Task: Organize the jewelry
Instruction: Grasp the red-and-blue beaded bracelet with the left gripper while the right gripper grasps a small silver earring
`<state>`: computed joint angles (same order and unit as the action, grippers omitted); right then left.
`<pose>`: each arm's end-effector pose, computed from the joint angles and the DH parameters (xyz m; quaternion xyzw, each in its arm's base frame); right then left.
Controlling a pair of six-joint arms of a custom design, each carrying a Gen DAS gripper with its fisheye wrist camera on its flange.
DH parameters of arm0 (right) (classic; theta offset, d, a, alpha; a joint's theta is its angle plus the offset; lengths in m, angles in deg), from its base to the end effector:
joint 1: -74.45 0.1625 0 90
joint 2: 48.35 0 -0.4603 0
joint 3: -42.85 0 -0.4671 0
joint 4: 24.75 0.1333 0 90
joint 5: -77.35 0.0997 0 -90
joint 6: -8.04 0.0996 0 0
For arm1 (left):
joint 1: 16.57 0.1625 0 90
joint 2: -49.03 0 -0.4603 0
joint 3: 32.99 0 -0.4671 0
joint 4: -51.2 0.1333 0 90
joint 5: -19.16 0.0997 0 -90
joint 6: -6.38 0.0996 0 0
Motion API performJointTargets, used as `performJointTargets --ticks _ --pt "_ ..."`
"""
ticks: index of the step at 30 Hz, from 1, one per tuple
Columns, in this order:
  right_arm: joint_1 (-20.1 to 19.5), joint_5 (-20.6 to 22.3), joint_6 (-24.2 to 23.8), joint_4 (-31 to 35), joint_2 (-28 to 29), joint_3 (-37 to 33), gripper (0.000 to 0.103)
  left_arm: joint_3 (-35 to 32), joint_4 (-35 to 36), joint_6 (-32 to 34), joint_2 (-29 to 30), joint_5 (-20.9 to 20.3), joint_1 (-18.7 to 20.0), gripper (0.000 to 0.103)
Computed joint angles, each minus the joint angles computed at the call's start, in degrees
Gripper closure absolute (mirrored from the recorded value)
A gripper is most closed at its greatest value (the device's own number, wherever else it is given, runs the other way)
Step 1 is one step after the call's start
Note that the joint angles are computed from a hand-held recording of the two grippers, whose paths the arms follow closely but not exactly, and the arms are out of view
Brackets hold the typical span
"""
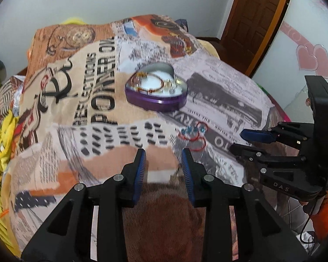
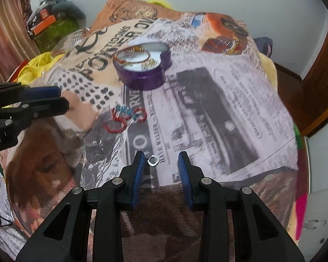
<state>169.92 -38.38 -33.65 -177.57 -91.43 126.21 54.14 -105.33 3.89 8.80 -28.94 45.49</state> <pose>0.1677 -0.8067 0.1302 0.3426 -0.8937 0.1132 0.2668 -0.1933 -0.7910 0.0824 0.1432 0.9110 -0.2461 0.2982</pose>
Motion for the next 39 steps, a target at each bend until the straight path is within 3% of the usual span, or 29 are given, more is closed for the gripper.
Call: performJointTargets --ticks 8,11,12,17,29,39 --pt "-0.05 0.3 -1.84 -3.64 0.14 1.77 0.075 0.41 -0.01 -0.67 -0.08 -0.89 0.5 0.07" --pt "-0.26 1.06 -1.42 -3.1 -0.16 2.1 0.084 0.09 0.04 -0.49 0.09 -1.12 0.64 0.07" --pt "-0.23 1.14 -1.4 -2.79 -0.21 2.18 0.093 0.0 0.16 -0.43 0.15 -1.12 0.66 0.07" --pt "0.19 0.12 -3.46 -5.2 0.08 2.97 0.093 -0.59 0.41 -0.13 0.57 -1.42 0.72 0.07" --pt "-0.47 2.29 -0.3 -5.49 -1.54 1.86 0.093 -3.59 1.67 0.51 2.29 -2.41 0.78 0.07" --pt "-0.99 3.55 1.02 -7.17 -1.99 0.57 0.093 -10.6 8.23 -1.68 6.52 -4.65 2.3 0.07"
